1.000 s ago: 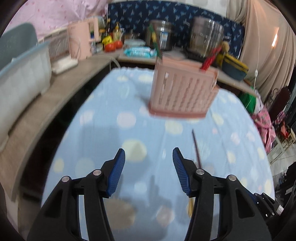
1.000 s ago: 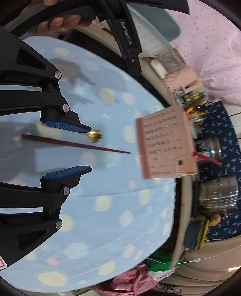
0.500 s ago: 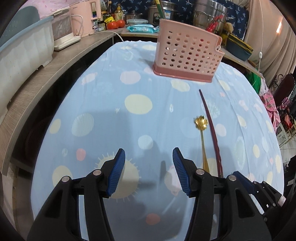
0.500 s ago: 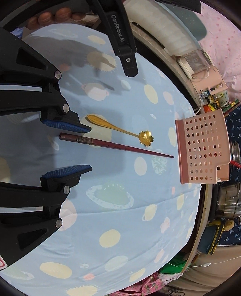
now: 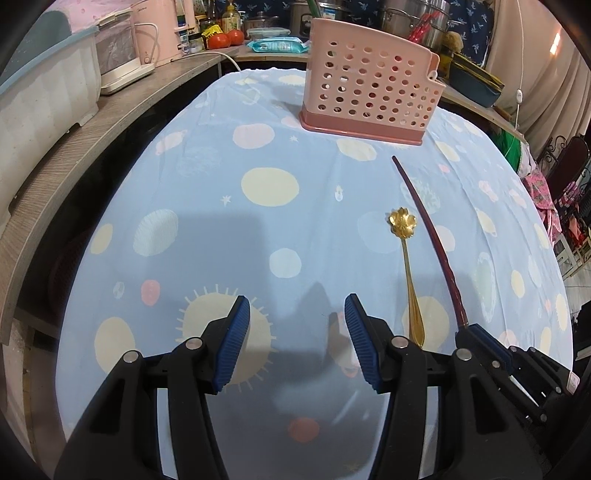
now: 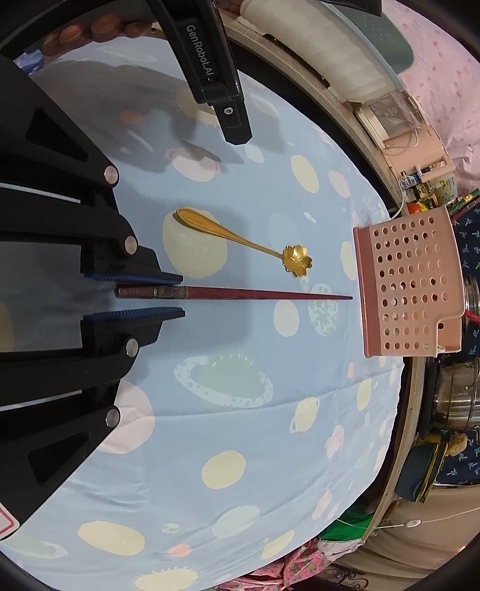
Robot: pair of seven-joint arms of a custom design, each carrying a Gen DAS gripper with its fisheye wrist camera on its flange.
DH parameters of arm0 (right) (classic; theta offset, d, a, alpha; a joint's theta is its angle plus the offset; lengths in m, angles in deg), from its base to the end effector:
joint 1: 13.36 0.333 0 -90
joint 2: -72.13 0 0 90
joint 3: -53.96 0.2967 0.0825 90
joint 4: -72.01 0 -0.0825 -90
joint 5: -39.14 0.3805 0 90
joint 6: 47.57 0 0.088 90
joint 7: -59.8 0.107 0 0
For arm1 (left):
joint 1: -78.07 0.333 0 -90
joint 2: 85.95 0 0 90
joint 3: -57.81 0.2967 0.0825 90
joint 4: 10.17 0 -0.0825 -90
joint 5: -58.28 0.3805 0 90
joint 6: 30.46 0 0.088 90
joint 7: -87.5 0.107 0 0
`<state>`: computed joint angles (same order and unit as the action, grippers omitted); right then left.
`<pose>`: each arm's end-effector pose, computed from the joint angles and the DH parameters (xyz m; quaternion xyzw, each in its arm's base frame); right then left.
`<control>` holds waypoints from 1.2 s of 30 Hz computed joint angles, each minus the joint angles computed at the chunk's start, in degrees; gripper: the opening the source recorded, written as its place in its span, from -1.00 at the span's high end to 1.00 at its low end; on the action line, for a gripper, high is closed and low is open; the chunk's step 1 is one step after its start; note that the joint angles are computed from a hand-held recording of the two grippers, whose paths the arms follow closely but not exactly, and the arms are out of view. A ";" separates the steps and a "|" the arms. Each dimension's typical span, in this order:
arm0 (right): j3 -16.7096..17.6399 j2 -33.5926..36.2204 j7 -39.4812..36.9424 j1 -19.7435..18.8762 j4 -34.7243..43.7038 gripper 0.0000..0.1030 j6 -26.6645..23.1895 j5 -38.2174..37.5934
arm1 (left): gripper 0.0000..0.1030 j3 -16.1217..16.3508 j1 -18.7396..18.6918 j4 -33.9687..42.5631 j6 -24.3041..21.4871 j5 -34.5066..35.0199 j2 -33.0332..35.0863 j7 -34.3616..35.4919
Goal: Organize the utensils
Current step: 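Grasp the dark red chopstick with the right gripper while the left grasps the gold spoon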
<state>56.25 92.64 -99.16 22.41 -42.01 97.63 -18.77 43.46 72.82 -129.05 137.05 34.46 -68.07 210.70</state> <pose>0.4773 0.3847 0.2817 -0.4937 0.8097 -0.2250 0.2238 0.5915 -0.1769 0.3225 -0.4858 0.8249 -0.2626 0.1209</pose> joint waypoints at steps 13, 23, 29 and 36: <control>0.10 -2.78 4.98 -0.40 -3.83 0.87 0.08 -1.89 | -0.13 -1.33 0.60 -0.86 -0.90 -1.57 -0.31 2.11; 1.34 -5.19 9.14 -1.91 -7.31 0.87 0.01 -3.19 | -0.28 -3.66 0.92 -1.33 -5.29 -9.33 -1.11 9.50; 1.78 -5.20 9.13 -2.25 -7.40 0.87 0.03 -3.19 | -0.27 -2.34 -1.59 0.49 -6.76 -8.08 0.77 7.89; 1.86 -5.08 9.17 -2.24 -7.23 0.87 -0.09 -3.16 | 0.04 -2.75 -2.05 0.13 -4.76 -7.21 1.09 8.54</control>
